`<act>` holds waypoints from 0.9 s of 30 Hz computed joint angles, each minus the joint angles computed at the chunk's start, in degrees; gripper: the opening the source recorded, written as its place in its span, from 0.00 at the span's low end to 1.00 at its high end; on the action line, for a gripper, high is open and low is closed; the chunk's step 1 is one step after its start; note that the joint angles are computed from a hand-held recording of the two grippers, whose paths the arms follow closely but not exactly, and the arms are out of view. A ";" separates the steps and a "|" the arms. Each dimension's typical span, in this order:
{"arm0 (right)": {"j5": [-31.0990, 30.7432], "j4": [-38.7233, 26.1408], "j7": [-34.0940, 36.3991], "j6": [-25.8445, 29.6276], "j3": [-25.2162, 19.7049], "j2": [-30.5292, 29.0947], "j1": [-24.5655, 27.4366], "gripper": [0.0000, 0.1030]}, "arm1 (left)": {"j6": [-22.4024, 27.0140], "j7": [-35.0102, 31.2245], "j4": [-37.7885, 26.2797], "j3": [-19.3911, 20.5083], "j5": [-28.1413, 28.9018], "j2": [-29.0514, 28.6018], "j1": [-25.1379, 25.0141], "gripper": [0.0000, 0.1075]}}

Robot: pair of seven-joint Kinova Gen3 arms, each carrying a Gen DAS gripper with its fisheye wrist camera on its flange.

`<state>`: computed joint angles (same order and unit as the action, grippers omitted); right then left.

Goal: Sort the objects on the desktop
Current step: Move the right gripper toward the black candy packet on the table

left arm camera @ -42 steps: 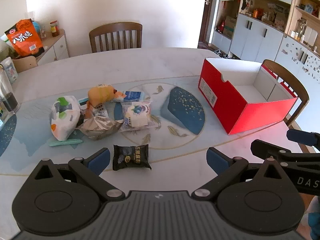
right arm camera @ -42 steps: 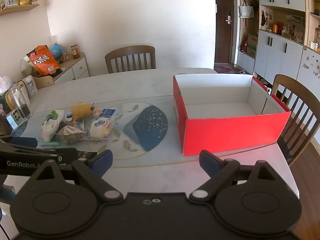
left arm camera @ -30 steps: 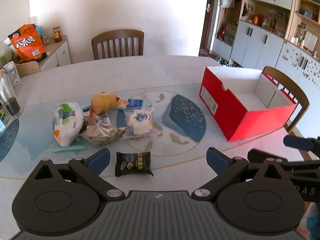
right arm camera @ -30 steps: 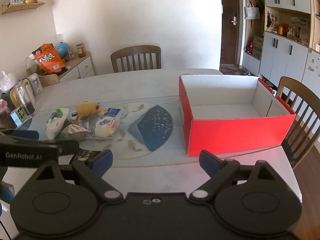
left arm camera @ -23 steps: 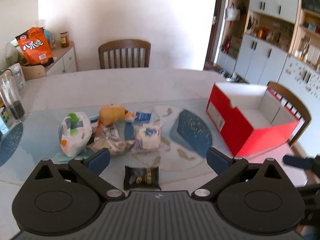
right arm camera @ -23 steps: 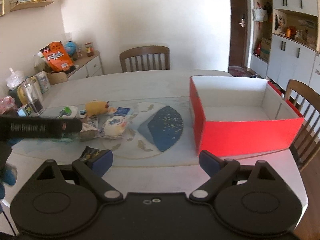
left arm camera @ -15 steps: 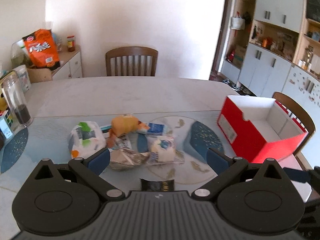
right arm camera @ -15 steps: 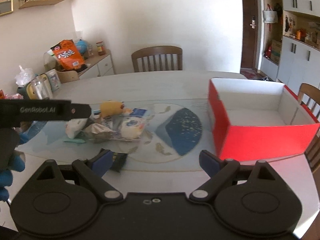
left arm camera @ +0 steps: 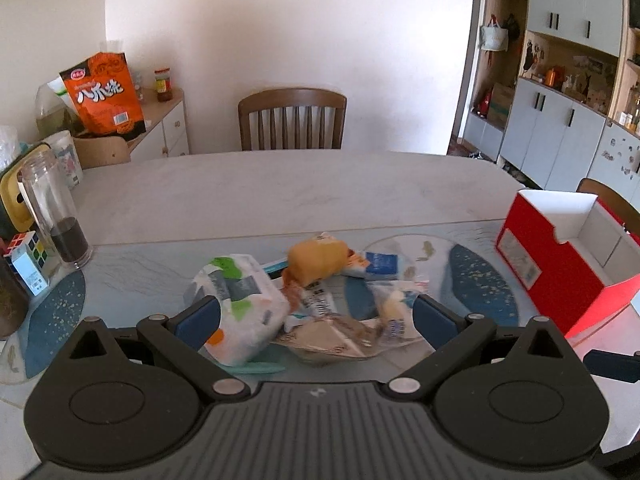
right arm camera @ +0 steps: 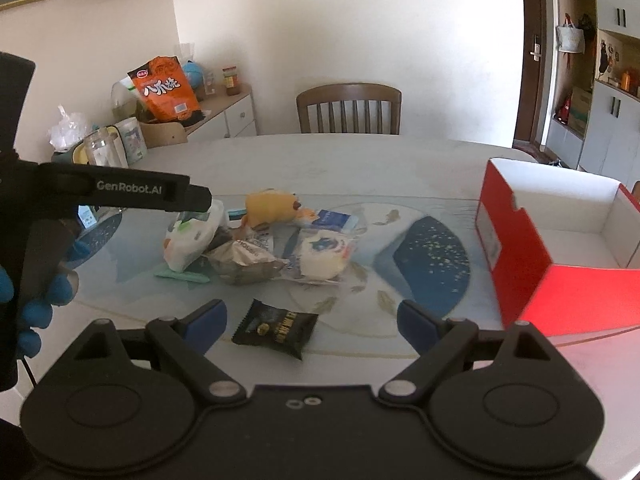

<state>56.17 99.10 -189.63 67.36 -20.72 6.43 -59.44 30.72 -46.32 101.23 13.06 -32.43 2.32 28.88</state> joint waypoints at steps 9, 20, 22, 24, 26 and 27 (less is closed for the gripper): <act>-1.27 -4.05 1.88 -1.74 2.87 4.75 -0.29 0.89 | -4.45 -5.40 0.84 -3.38 3.68 2.46 -3.16 0.96; -4.87 -8.22 4.91 -5.11 7.57 9.82 -0.37 0.88 | -6.94 -8.79 -0.12 -7.24 4.37 7.19 -3.56 0.96; -5.68 -8.81 5.70 -5.76 8.26 10.58 -0.20 0.88 | -6.98 -10.13 -1.06 -7.61 6.45 8.26 -4.16 0.96; -6.56 -9.24 6.46 -6.48 8.91 11.21 0.03 0.88 | -7.00 -12.83 -2.49 -7.42 9.49 9.46 -5.50 0.96; -7.35 -9.69 7.14 -7.01 9.54 11.81 0.18 0.88 | -6.46 -15.40 -4.23 -7.40 12.07 10.79 -6.36 0.96; -7.93 -9.92 7.52 -7.46 9.79 12.05 0.38 0.88 | -6.20 -16.66 -5.02 -7.39 13.30 11.43 -6.72 0.96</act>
